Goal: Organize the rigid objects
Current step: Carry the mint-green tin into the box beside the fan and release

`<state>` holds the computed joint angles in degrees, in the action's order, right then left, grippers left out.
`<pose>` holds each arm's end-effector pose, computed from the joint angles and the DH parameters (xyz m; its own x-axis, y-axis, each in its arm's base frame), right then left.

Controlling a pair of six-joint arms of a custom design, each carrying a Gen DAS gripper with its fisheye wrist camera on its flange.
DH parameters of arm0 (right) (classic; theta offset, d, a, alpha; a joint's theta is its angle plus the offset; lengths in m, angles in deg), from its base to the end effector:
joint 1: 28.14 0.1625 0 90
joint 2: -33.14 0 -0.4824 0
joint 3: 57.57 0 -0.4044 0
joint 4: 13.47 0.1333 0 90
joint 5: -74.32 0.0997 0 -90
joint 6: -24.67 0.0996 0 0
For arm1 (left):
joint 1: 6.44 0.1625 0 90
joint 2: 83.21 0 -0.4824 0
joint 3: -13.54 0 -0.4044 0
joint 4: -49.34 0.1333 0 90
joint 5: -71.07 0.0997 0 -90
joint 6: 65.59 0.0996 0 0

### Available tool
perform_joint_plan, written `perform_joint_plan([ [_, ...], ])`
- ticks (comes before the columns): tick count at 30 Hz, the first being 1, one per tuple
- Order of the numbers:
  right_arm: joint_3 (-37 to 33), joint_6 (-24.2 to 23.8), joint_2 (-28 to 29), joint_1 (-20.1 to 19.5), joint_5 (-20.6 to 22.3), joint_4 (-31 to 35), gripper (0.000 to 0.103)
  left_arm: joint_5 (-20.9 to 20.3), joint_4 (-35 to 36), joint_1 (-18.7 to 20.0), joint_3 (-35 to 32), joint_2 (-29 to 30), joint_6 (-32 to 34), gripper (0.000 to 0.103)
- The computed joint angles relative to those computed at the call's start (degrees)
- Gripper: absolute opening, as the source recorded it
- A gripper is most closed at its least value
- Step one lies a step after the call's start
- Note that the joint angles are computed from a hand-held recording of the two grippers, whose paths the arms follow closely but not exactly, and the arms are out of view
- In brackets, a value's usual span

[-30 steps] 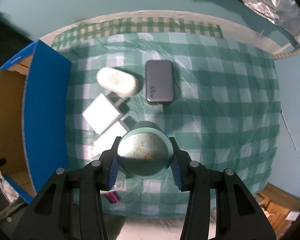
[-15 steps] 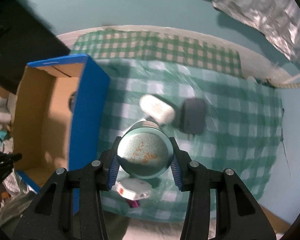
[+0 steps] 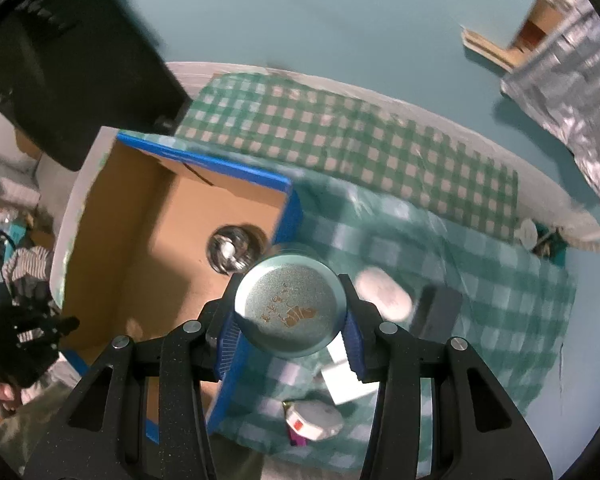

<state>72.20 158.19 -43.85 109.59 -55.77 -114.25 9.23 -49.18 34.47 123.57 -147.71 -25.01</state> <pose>0.3250 -0.2019 0.1871 -0.2640 0.9519 0.1557 0.5206 0.2765 -0.8078 -0.2732 -0.4753 0.1792 0.1171 0.9875 0.1054 0.6943 -0.1573 0.7023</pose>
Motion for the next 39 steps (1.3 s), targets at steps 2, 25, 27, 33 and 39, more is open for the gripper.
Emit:
perform_joint_plan([
  [2,0.04,-2.21,-0.32,-1.12,-1.02,-0.63,0.044,-0.01,-0.2,-0.02,0.13,-0.05,0.18,0.003],
  [25,6.58,-21.94,-1.29,-13.44,-4.48,-17.35,0.044,0.12,0.02,0.02,-0.09,0.34,-0.8,0.003],
  [27,6.82,-22.91,-1.13,-14.36,-4.38,-17.79,0.044,0.16,0.04,0.01,-0.08,0.35,-0.79,0.003],
  [33,7.11,-23.95,-0.52,-15.62,-4.48,-18.94,0.044,0.17,0.06,-0.01,-0.09,0.36,-0.79,0.003],
  [39,7.83,-23.62,-0.45,-16.35,-4.43,-19.54,0.044,0.15,0.24,0.01,-0.13,0.39,-0.79,0.003],
])
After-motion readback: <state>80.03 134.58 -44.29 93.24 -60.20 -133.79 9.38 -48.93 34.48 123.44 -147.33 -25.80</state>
